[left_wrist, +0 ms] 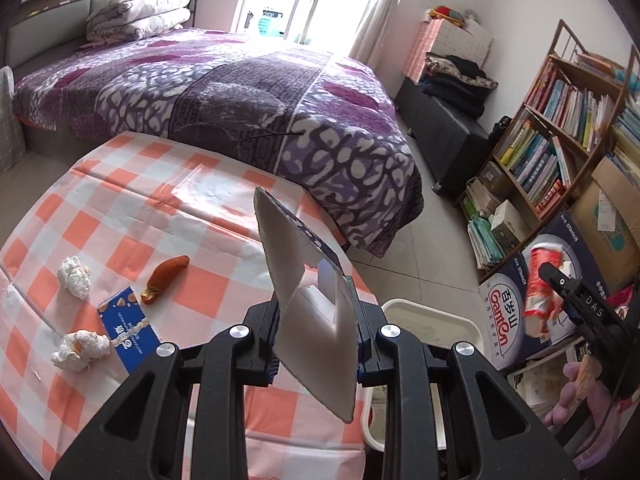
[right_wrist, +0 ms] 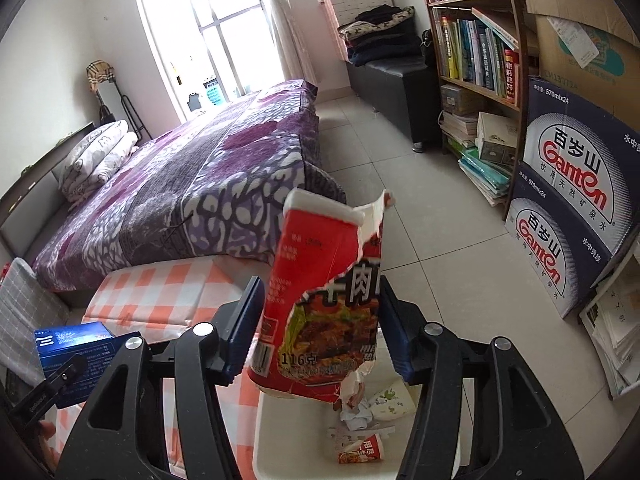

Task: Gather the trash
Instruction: 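Carry the red wrapper and grey cardboard over the bin while the right tool releases the wrapper, then open the left tool over the bin to drop the grey cardboard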

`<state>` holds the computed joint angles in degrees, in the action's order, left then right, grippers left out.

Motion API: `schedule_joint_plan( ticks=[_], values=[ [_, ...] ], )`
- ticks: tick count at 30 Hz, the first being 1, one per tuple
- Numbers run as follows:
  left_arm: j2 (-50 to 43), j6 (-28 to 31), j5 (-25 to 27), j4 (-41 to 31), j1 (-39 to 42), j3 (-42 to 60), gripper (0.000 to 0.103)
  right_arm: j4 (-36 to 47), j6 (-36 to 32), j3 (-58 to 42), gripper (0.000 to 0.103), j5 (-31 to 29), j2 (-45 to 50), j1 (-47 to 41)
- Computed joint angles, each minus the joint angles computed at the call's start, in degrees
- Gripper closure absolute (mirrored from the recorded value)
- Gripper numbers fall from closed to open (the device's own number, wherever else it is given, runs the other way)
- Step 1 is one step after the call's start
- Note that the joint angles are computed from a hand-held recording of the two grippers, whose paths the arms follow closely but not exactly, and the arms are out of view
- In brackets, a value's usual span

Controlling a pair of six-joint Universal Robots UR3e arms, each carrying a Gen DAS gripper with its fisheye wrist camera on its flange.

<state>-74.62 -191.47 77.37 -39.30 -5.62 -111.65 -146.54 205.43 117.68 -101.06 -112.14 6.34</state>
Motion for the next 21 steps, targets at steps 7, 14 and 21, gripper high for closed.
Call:
schedule_joint_plan(
  ticks=[7,14,21],
  values=[
    [-6.21,-2.20,3.71,1.81,-8.80,4.38,0.076,1.70,-0.95,3.94,0.023,2.29,-6.87,-5.96],
    [-11.37,-3.71,5.24,1.69,-14.63,8.57,0.076,5.77,-2.66,6.58,0.019,8.25,-13.32,-14.11],
    [-16.23,-4.30,5.50,1.44,-19.80,11.93,0.076,9.00,-4.72,8.00,0.016,12.29,-17.49,-19.29]
  ],
)
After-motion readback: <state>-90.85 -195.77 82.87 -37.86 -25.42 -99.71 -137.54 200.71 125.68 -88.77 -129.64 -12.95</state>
